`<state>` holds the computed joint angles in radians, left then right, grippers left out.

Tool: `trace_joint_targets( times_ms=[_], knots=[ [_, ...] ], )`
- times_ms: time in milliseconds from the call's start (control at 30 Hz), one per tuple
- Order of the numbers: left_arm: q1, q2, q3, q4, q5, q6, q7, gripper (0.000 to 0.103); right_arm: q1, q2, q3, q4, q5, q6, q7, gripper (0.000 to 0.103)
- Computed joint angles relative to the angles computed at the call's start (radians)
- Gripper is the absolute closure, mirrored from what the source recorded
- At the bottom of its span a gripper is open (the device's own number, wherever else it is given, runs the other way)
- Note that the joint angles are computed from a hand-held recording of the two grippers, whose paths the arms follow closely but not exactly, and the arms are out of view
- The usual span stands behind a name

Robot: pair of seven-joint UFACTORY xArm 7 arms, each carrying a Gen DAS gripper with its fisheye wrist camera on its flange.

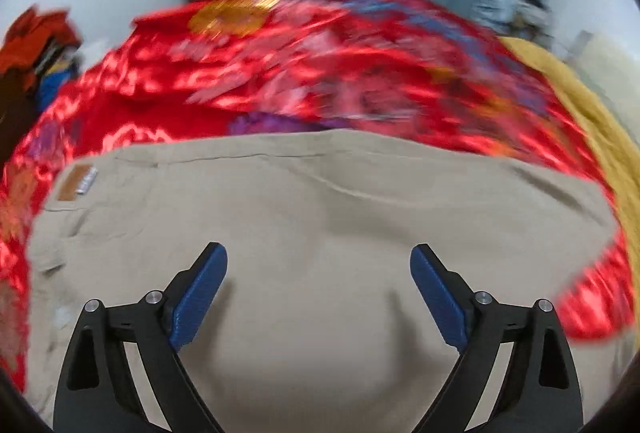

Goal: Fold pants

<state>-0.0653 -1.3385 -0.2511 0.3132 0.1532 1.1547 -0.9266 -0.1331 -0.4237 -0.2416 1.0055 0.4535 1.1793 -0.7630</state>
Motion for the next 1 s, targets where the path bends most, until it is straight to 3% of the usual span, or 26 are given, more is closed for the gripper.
trace_joint_targets(
  times_ms=[67, 167, 200, 300, 400, 467, 500, 600, 667, 767, 833, 867, 900, 967, 1000],
  knots=[
    [0.035, 0.025, 0.037, -0.069, 0.010, -0.035, -0.008, 0.011, 0.081, 0.061, 0.062, 0.030, 0.100, -0.021, 0.027, 0.052],
    [-0.007, -0.011, -0.047, -0.140, 0.050, -0.068, -0.015, 0.007, 0.160, 0.151, 0.168, 0.060, 0.183, -0.066, 0.044, 0.052],
    [-0.015, -0.003, -0.068, -0.136, 0.060, -0.059, -0.024, 0.007, 0.207, 0.222, 0.193, 0.095, 0.180, -0.102, 0.074, 0.052],
    [-0.034, -0.037, -0.040, -0.159, 0.072, -0.067, -0.034, 0.006, 0.234, 0.386, 0.244, 0.198, 0.129, -0.134, 0.083, 0.052],
    [-0.039, -0.045, -0.046, -0.172, 0.088, -0.080, -0.042, 0.005, 0.202, 0.516, 0.247, 0.275, 0.004, -0.234, 0.101, 0.053],
    [-0.043, -0.046, -0.052, -0.176, 0.093, -0.086, -0.052, 0.004, 0.155, 0.617, 0.227, 0.374, -0.084, -0.295, 0.197, 0.054],
    [-0.043, -0.041, -0.055, -0.177, 0.095, -0.093, -0.059, 0.004, 0.147, 0.683, 0.177, 0.455, -0.141, -0.317, 0.287, 0.053],
    [-0.043, -0.028, -0.060, -0.175, 0.105, -0.110, -0.073, 0.003, 0.093, 0.795, 0.145, 0.630, -0.276, -0.323, 0.455, 0.052],
    [-0.043, -0.027, -0.058, -0.179, 0.111, -0.119, -0.078, 0.003, 0.042, 0.825, 0.181, 0.690, -0.246, -0.318, 0.415, 0.050],
    [-0.047, -0.030, -0.060, -0.185, 0.118, -0.125, -0.086, 0.002, -0.020, 0.877, 0.258, 0.777, -0.188, -0.203, 0.316, 0.048],
    [-0.047, -0.025, -0.062, -0.186, 0.122, -0.130, -0.091, 0.002, -0.009, 0.850, 0.261, 0.719, -0.228, -0.210, 0.280, 0.060],
    [-0.047, -0.024, -0.062, -0.186, 0.124, -0.131, -0.093, 0.002, 0.008, 0.821, 0.254, 0.662, -0.258, -0.264, 0.283, 0.092],
    [-0.047, -0.022, -0.062, -0.186, 0.126, -0.132, -0.094, 0.002, 0.015, 0.768, 0.252, 0.578, -0.269, -0.340, 0.274, 0.101],
    [-0.048, -0.019, -0.060, -0.185, 0.128, -0.133, -0.095, 0.002, -0.006, 0.666, 0.273, 0.452, -0.206, -0.440, 0.183, 0.101],
    [-0.047, -0.015, -0.060, -0.184, 0.129, -0.133, -0.095, 0.002, -0.031, 0.574, 0.289, 0.363, -0.127, -0.479, 0.080, 0.101]
  ],
)
